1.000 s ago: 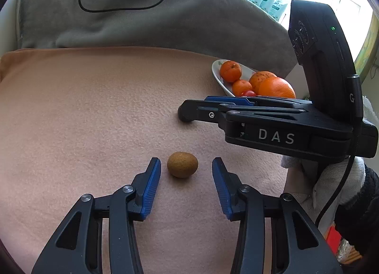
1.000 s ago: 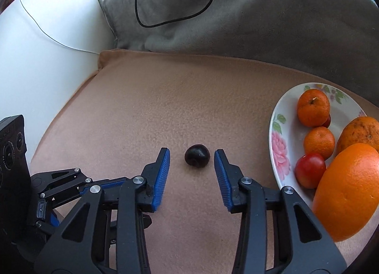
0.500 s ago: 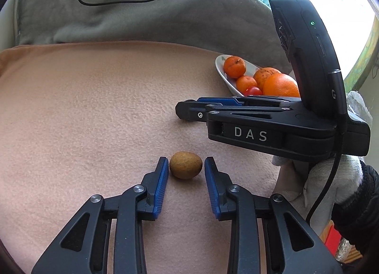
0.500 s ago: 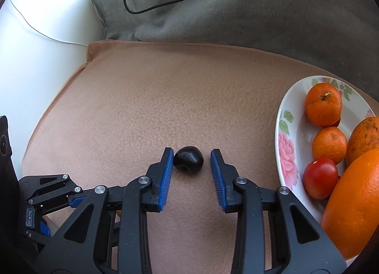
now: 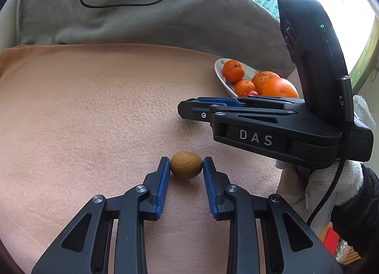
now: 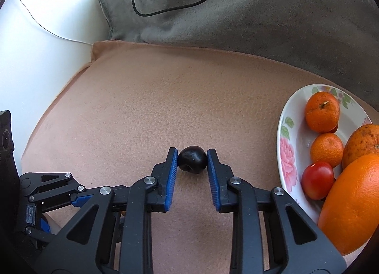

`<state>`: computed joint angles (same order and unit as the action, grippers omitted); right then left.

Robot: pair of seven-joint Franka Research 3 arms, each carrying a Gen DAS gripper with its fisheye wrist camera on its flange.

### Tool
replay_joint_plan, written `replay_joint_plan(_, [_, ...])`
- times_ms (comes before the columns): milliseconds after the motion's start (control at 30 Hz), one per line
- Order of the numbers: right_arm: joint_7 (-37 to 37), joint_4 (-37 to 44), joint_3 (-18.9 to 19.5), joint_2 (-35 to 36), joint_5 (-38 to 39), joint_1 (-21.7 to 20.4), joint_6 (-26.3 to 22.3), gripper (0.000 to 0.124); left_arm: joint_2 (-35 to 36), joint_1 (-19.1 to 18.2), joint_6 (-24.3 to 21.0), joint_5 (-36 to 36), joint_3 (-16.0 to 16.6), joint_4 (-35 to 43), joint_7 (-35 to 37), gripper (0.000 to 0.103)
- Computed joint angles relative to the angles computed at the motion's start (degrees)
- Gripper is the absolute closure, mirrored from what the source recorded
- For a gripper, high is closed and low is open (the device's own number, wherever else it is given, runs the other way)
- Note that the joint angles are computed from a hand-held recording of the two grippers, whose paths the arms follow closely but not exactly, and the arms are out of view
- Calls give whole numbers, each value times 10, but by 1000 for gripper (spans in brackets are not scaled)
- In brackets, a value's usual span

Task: Organize fruits
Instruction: 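Close the left gripper on the brown kiwi while the right closes on the dark plum, then carry the kiwi with the left gripper while the right carries the plum over the plate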

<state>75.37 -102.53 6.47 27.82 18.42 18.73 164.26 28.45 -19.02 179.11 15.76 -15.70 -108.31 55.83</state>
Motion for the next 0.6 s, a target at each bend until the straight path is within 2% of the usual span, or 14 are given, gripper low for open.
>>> replay_joint_plan(133, [-24, -30, 16, -29, 23, -18, 20, 98, -13, 18, 15, -3, -13, -20, 5, 76])
replay_joint_plan(300, [-51, -55, 27, -62, 59, -40, 37, 98, -15, 20, 20, -2, -14, -14, 8, 76])
replay_joint_plan(600, [-80, -75, 23, -102, 107, -62, 62, 98, -17, -2, 28, 12, 8, 4, 6, 76])
